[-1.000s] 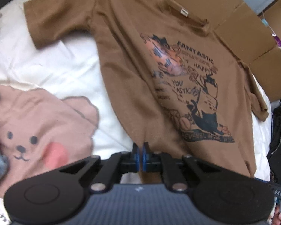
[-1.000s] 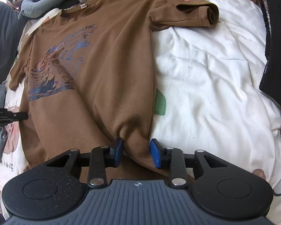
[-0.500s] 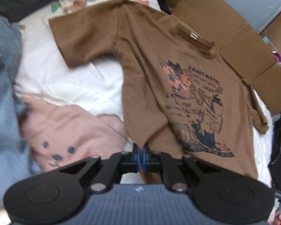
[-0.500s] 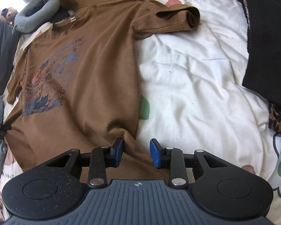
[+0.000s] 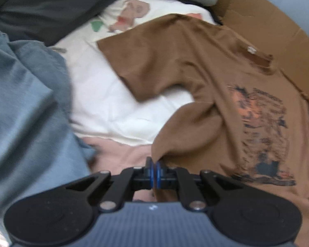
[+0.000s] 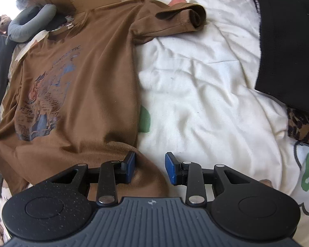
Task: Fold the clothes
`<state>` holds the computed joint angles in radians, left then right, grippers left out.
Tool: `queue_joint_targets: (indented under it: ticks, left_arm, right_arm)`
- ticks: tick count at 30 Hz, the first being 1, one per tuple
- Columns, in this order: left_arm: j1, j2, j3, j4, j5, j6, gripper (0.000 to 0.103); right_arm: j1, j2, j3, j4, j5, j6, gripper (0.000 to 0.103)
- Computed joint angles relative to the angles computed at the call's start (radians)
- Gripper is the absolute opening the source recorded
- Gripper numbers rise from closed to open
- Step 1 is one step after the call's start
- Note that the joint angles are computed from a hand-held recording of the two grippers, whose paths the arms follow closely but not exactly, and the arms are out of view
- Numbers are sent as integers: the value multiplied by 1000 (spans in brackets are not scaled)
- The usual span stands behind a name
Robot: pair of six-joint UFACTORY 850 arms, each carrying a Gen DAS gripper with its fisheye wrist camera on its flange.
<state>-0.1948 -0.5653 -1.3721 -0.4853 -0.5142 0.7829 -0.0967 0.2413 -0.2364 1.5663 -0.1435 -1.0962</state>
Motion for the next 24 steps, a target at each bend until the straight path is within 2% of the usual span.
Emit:
queue_joint_targets:
  ticks: [2, 5, 9, 11, 13, 17, 18, 20, 22, 23, 24]
  left_arm:
    - [2, -15, -14, 53, 9, -49, 3]
    - [-3, -48, -35, 149, -32, -127, 5]
    - [-3, -60, -24, 204, -56, -168, 14]
    - [7, -56, -13, 178, -62, -161, 24]
    - [17, -51, 0, 172, -59, -164, 41]
    - [39, -36, 26, 98, -76, -99, 45]
    - [39, -30, 34, 89, -80, -95, 45]
    - [44, -25, 43, 59, -102, -71, 45]
    - [47, -17, 57, 34, -128, -57, 45]
    - [48, -11, 69, 19, -130, -43, 46]
    - [49, -5, 80, 4, -133, -29, 47]
  right_arm:
    - [-6, -3, -2, 12, -31, -27, 39]
    - [-7, -8, -5, -31, -67, 7, 40]
    - [5, 3, 1, -144, -70, 130, 44]
    - [3, 7, 9, -198, -78, 183, 45]
    - [-4, 12, 17, -219, -93, 200, 45]
    - [-1, 17, 26, -170, -106, 154, 45]
    - [-1, 16, 26, -155, -112, 140, 44]
    - [-2, 14, 26, -133, -124, 118, 24]
    - [-3, 12, 25, -111, -136, 98, 15]
    - [-7, 15, 23, -129, -145, 109, 7]
    - [-13, 20, 20, -156, -155, 127, 6]
